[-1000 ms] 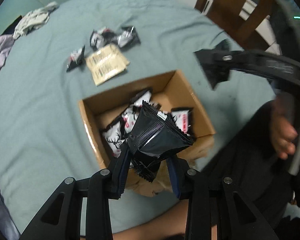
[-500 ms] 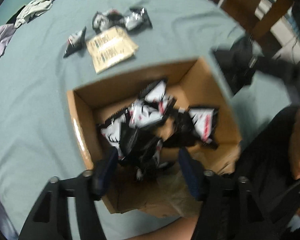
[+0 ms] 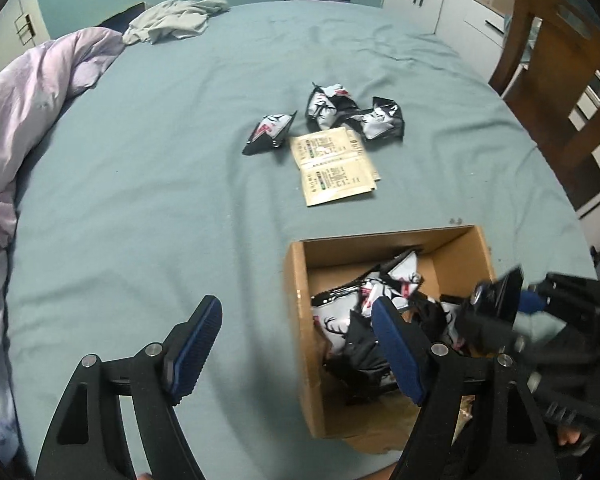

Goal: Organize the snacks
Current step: 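Lower both grippers into the box and release the black packets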

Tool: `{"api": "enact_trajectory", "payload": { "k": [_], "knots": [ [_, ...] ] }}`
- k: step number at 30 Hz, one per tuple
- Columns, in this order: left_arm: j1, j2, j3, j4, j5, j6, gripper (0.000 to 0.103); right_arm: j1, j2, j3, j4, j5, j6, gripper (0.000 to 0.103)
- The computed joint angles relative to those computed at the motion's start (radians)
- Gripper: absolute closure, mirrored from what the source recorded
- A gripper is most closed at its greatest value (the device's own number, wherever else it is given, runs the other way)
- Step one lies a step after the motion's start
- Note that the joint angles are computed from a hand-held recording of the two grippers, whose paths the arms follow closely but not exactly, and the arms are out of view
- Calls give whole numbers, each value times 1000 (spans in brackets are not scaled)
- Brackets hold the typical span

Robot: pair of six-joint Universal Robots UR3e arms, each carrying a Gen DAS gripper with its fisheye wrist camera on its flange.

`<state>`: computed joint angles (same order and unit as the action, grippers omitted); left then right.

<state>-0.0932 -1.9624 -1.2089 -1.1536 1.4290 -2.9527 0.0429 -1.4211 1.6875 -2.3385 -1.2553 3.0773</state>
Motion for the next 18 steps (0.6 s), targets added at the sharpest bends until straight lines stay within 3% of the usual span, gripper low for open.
{"api": "enact_trajectory", "payload": {
  "k": [2,7,11,14,17,18],
  "knots": [
    [-3,11,-10,11,-5,-1,25,15,21,-25,25,11,-27,69],
    [-21,34,-41,73,18,21,25,64,81,-94,58,-77,-33,67],
    [-16,25,-27,58,14,8,25,73,101,-119,85,-67,-3,52],
    [0,17,-13,26,3,-19,25,21,55,-66,47,0,36,49],
    [20,11,-1,-4,-11,-44,25,-58,-17,30,-36,93,82,29],
    [25,10,0,-9,-16,-48,25,-86,-40,64,-74,116,109,27]
  ]
}}
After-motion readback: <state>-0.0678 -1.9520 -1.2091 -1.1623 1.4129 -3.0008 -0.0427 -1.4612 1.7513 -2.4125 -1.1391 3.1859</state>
